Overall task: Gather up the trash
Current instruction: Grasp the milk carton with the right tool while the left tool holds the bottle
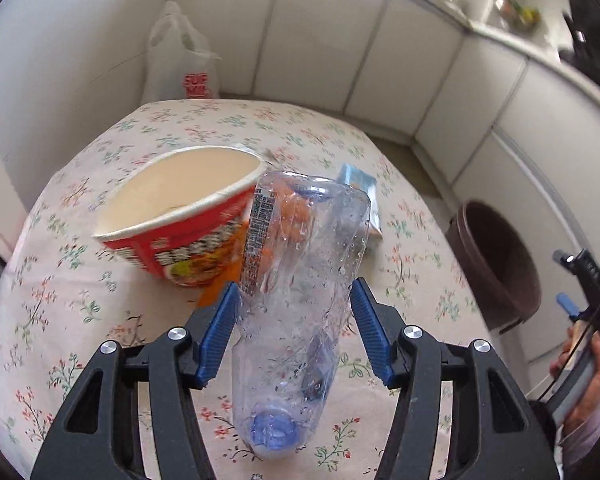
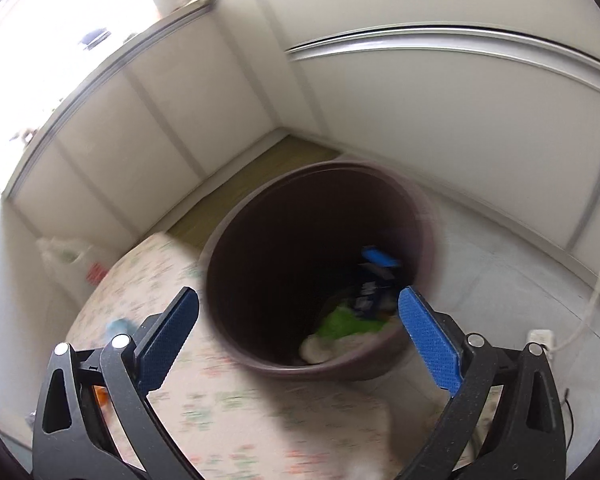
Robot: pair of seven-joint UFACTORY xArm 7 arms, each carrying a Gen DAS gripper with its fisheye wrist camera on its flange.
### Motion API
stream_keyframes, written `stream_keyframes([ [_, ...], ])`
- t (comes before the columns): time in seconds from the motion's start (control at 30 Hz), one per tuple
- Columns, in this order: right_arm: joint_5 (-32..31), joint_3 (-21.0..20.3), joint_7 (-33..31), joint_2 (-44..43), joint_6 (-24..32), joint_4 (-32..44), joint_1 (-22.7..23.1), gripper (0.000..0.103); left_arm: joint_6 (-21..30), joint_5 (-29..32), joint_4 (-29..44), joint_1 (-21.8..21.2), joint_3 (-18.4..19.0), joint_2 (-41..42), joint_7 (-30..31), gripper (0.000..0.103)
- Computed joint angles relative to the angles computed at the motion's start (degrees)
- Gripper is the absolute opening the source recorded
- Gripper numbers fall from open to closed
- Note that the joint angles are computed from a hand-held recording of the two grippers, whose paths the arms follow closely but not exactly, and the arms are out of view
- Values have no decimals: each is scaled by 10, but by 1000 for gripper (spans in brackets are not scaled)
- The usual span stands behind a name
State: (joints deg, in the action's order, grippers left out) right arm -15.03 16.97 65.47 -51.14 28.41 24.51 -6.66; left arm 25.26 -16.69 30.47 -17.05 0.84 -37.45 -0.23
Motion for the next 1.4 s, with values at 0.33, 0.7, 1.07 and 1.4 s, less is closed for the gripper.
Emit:
stream_keyframes([
  [0.33,-75,69,-51,334,57,304,48,96,-61,-86,-1,-32,126,-69,41,39],
  [0.7,-67,43,-62,584,173,506,151,96,-57,-157,14,-60,202,-88,107,36],
  [1.07,-1,-35,-67,624,157,518,211,96,-20,-270,28,-125,281,-116,201,36],
  [1.4,30,-93,-103,663,142,561,270,96,22,-335,41,-89,259,-86,246,36],
])
